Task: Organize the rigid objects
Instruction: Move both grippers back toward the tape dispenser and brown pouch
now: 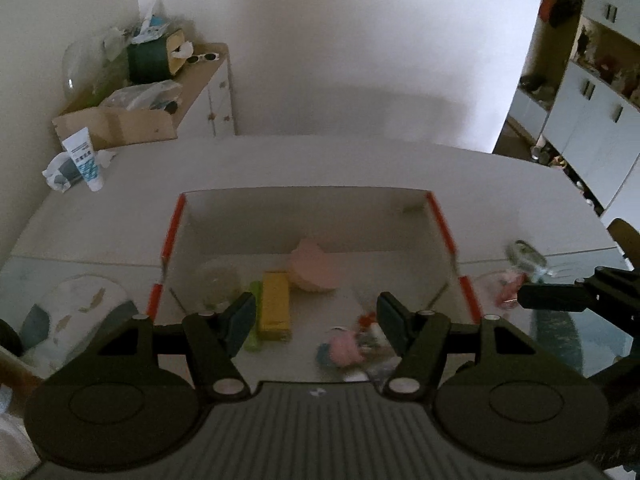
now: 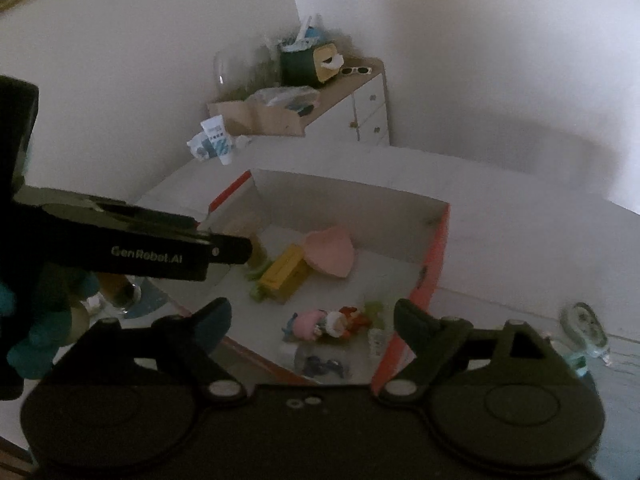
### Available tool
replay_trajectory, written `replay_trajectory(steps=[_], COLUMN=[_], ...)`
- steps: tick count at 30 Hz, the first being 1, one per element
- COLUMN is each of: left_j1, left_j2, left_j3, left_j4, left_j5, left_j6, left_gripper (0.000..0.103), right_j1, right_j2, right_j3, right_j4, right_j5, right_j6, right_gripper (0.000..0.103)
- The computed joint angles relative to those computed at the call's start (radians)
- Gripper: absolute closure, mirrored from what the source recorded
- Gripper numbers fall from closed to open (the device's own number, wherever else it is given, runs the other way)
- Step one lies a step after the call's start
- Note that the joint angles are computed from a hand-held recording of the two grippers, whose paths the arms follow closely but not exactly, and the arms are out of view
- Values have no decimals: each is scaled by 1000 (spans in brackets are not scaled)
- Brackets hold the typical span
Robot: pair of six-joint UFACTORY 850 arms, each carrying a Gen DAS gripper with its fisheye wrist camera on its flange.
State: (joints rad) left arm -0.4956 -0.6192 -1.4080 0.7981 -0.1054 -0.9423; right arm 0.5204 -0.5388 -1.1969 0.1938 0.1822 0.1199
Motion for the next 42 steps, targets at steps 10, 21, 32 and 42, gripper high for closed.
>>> replay_trajectory(steps=[10, 21, 32, 42], left_j1=[-75, -165, -233, -267], left_j2=[21, -14, -100, -237], left_j3=[19, -12, -100, -264], left_j4=[345, 682, 724, 223], left_j5=[-13, -20, -30, -50], left_j6=[-393, -756, -820, -368], left_gripper=[24, 21, 21, 21], right_j1=[-45, -119, -226, -274], right_j2=[141, 266, 326, 278], right_j3=[182, 360, 464, 476], right_j4=[-57, -48, -85, -73], right_j5=[91, 163, 176, 198], right_j6=[64, 69, 83, -7], right_gripper=[4, 0, 0, 1])
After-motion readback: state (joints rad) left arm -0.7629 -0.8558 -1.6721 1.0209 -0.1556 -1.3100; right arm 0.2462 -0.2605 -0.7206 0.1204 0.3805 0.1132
